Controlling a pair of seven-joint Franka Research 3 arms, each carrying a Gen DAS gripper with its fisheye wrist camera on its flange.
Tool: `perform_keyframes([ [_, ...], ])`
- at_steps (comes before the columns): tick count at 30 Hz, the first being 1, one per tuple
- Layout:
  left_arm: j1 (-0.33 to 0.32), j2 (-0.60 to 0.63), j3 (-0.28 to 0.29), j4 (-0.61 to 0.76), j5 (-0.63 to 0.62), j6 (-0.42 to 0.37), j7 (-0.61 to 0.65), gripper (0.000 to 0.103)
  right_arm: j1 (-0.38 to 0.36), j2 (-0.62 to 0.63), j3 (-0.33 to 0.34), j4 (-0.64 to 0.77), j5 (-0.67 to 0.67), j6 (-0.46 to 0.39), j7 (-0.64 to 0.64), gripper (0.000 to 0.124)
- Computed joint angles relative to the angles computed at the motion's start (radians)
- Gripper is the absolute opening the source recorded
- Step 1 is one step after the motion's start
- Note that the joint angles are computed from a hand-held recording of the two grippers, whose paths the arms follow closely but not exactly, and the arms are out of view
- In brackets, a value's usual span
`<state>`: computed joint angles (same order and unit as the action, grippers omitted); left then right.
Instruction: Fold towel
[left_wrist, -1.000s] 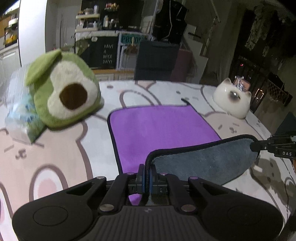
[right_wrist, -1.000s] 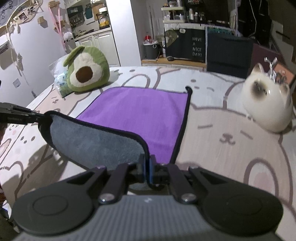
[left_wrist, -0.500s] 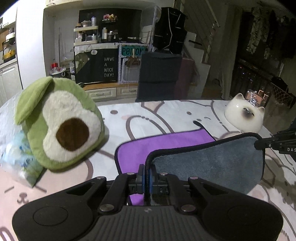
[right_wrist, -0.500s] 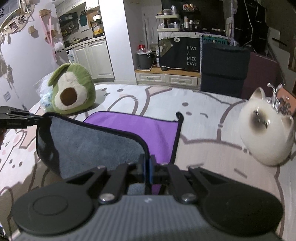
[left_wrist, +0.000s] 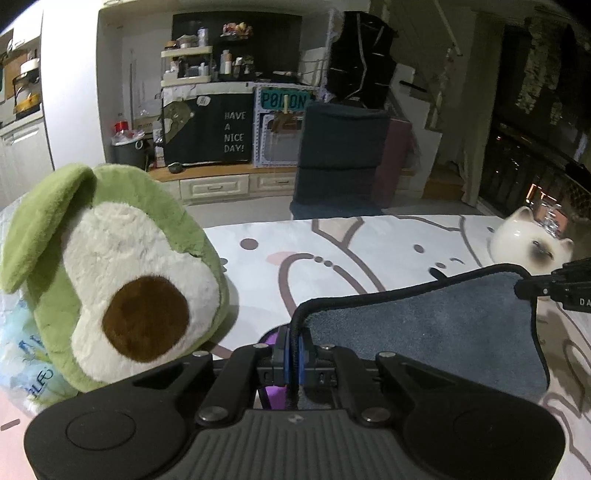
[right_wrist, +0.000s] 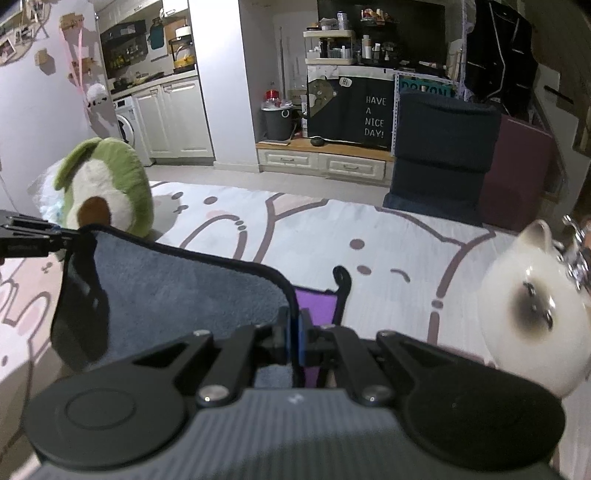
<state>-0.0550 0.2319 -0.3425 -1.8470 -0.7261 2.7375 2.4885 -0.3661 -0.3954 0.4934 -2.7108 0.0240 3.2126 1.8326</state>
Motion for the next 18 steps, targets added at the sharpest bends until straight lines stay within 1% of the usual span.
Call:
perform_keyframes([
  [3,-0.015,0.042,0.008,0.041,0.054,0.011,-0.051,0.005,-0.088,0.035,0.074,0.037,-0.024,0.005,0.016,0.005],
  [10,-0.018,0.131,-0.008,0.131,0.201,0.023,-0.176,0.005,-0.231,0.106,0.180,0.098,-0.084,0.006,0.059,0.005],
  [15,-0.017,0.176,-0.019,0.173,0.303,0.015,-0.263,0.005,-0.347,0.137,0.270,0.134,-0.153,-0.001,0.120,0.005],
  [18,-0.013,0.193,-0.026,0.179,0.350,0.018,-0.302,0.005,-0.403,0.160,0.313,0.151,-0.198,-0.011,0.166,0.005],
])
